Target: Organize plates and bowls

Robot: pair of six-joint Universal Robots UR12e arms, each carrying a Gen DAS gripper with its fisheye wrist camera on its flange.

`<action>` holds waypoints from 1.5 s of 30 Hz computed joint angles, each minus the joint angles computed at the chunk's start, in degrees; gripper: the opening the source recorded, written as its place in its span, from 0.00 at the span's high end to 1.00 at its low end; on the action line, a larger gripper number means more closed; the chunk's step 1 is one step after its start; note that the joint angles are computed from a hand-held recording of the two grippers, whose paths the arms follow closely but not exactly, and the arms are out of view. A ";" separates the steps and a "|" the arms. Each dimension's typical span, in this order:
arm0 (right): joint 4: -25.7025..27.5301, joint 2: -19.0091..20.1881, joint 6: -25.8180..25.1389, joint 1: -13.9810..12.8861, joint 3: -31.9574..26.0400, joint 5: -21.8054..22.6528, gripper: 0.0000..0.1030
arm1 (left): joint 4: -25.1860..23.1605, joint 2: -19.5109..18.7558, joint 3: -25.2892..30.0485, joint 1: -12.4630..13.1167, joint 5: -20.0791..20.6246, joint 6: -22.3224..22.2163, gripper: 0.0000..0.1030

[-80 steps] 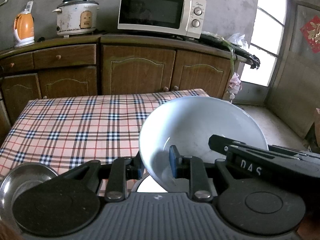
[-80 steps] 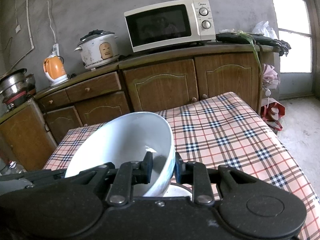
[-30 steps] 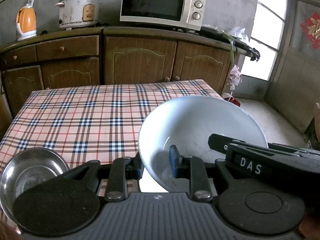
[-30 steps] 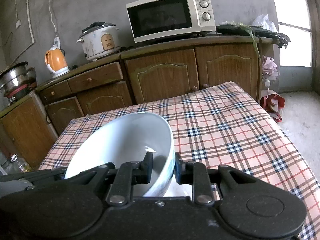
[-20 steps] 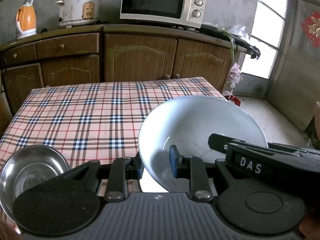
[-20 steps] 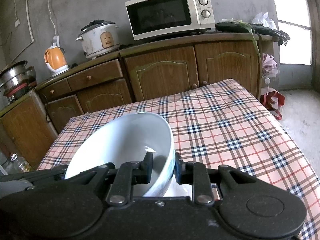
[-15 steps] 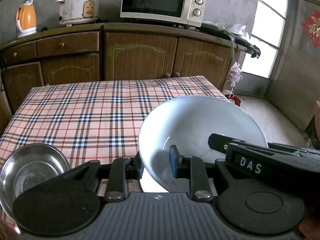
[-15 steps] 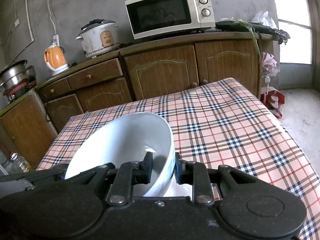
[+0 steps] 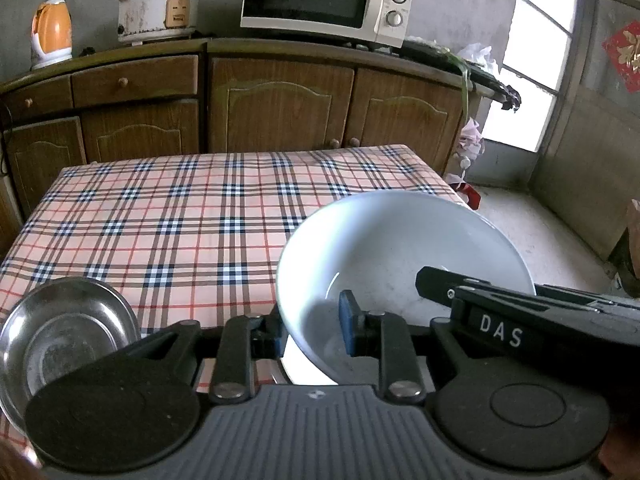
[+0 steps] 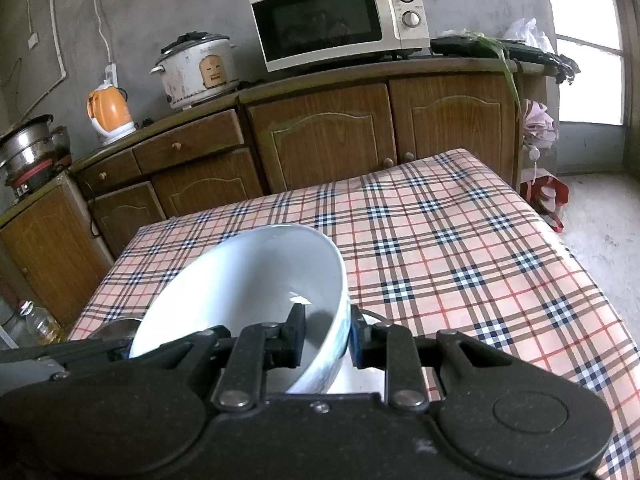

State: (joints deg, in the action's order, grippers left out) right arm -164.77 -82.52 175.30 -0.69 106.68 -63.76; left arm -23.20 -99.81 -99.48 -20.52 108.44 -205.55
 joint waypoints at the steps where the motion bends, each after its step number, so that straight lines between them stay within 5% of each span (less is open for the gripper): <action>1: 0.05 0.04 0.02 0.02 -0.02 -0.02 0.72 | -0.10 -0.07 0.11 0.02 -0.03 -0.04 0.76; 45: 3.01 0.10 -0.84 0.09 -0.13 -0.52 0.72 | -1.66 0.02 -0.17 0.52 -2.73 -0.30 0.76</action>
